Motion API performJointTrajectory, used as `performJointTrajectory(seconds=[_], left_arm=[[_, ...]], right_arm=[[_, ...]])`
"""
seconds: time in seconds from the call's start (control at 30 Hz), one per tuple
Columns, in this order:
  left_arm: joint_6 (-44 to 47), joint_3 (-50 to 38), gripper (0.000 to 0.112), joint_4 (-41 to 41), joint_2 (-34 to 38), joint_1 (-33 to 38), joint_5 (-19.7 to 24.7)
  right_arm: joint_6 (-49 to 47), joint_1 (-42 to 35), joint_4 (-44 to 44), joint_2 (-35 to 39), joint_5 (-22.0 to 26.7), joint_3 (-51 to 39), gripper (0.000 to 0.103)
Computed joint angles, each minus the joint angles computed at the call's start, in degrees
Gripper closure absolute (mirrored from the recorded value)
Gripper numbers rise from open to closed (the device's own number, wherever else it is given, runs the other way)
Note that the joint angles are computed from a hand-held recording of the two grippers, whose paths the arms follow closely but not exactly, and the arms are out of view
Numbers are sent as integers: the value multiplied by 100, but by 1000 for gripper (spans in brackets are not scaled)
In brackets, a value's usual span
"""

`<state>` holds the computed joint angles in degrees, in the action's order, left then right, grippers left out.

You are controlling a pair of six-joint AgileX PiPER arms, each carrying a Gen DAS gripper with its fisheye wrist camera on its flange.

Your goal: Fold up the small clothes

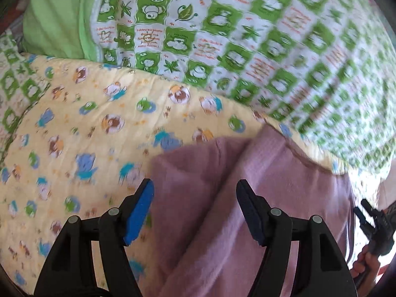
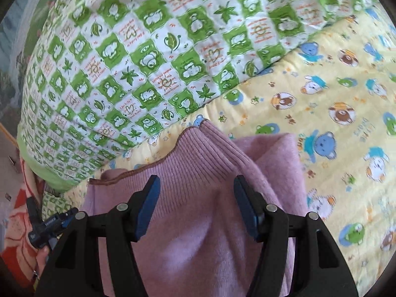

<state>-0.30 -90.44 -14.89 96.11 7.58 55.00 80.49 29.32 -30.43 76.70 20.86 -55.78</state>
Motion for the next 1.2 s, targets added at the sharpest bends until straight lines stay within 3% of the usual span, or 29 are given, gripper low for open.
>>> performJointTrajectory(seconds=[0.13,0.2,0.3,0.43,0.5,0.57,0.63,0.7,0.73,0.77,0.83,0.9,0.97,1.07,1.2], left_arm=[[264,1166,39,143,-925,-268,-104],[23,1697,39,689,-1308,-648,-238],[-522,2372,38,1540,-1681,-1094,-384],[-700,2997,38,1765,-1875,-1043,-526],[-602,3161,39,1653,-1885,-845,-668],[-334,3185,44,1379,-1872,-610,-696],[78,3165,64,1011,-1840,-407,-664],[546,3086,99,556,-1757,-190,-540],[753,3064,103,335,-1749,-110,-481],[891,2992,105,169,-1739,-51,-387],[1487,2844,107,-596,-1745,357,-12],[2202,2767,107,-1593,-1780,1022,466],[2754,2699,107,-2395,-1640,1795,1017],[2984,2789,107,-2683,-1306,2424,1171],[3033,2995,106,-2541,-1005,2458,950]], right_arm=[[281,381,-116,-506,78,403,40],[206,635,-10,-715,118,600,40],[512,1296,-346,-872,583,690,40],[1586,2624,-1373,-1129,2141,799,40],[2189,3329,-1692,-1304,3160,897,38],[2354,3545,-1627,-1419,3589,1013,36],[2244,3421,-1359,-1556,3495,1209,36],[2100,3256,-1211,-1622,3128,1384,38],[1922,3175,-1119,-1574,2961,1396,47],[1725,3080,-978,-1538,2784,1393,66],[1265,2788,-532,-1478,2311,1396,95],[1299,2852,-500,-1699,2038,1486,95],[1328,2953,-575,-1981,2094,1459,96],[1095,2977,-437,-2249,2503,1421,96],[515,2376,164,-2267,2254,1719,96]])
